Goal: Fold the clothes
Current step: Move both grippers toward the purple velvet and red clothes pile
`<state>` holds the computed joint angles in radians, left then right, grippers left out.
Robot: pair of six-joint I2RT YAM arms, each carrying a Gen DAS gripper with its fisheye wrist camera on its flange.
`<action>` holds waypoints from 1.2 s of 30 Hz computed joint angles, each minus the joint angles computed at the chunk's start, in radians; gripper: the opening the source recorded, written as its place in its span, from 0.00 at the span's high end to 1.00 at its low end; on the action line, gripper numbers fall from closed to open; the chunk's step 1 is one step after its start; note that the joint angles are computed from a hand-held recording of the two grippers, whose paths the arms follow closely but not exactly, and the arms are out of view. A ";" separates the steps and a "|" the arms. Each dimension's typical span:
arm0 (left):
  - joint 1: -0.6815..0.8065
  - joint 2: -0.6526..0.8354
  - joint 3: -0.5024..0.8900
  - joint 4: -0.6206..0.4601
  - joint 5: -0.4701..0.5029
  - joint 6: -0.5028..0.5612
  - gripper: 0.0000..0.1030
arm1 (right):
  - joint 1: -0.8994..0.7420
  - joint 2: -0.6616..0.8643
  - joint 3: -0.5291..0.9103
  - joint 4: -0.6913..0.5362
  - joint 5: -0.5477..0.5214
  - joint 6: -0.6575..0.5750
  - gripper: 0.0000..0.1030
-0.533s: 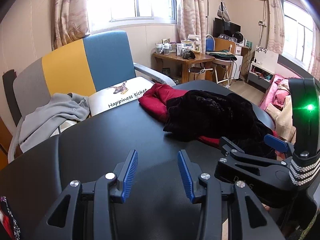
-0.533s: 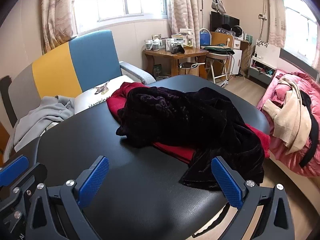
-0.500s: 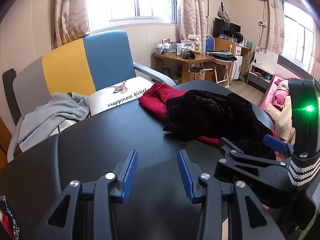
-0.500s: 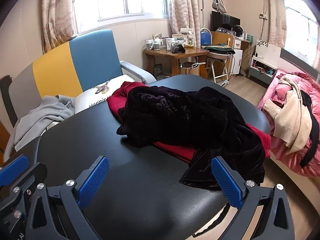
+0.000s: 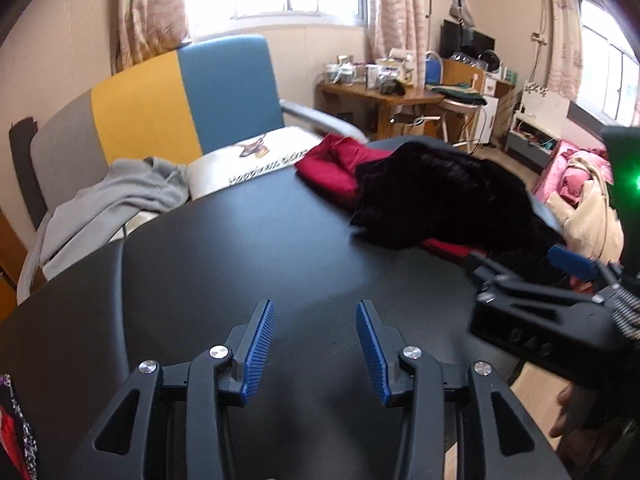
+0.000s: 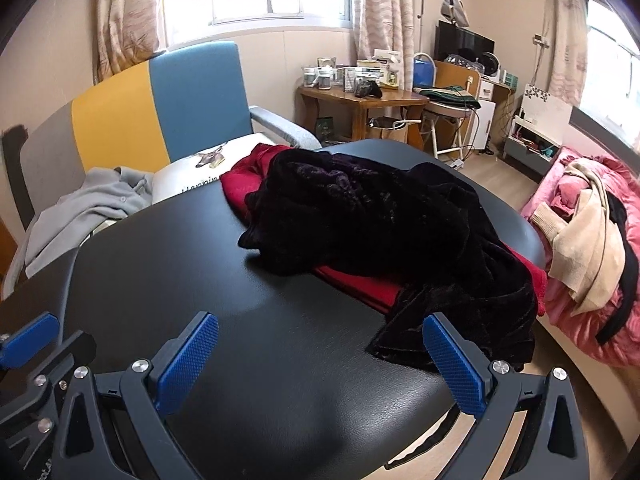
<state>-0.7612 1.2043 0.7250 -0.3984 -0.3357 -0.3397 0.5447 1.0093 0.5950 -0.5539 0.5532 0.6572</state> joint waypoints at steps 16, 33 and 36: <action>0.528 -0.037 -0.397 0.275 0.310 0.257 0.55 | -0.672 -0.210 -0.224 0.235 -0.658 -0.340 0.36; 0.887 0.197 -0.405 0.402 0.489 0.286 0.27 | -0.756 0.346 0.063 0.343 -0.524 -0.690 0.93; 0.938 0.196 -0.413 0.404 0.548 0.307 0.27 | -0.691 0.222 0.005 0.325 -0.597 -0.622 0.94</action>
<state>0.1769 1.4007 0.3117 0.0061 0.2126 -0.0329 -0.1462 1.2311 0.6002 -0.2286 -0.0443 0.0356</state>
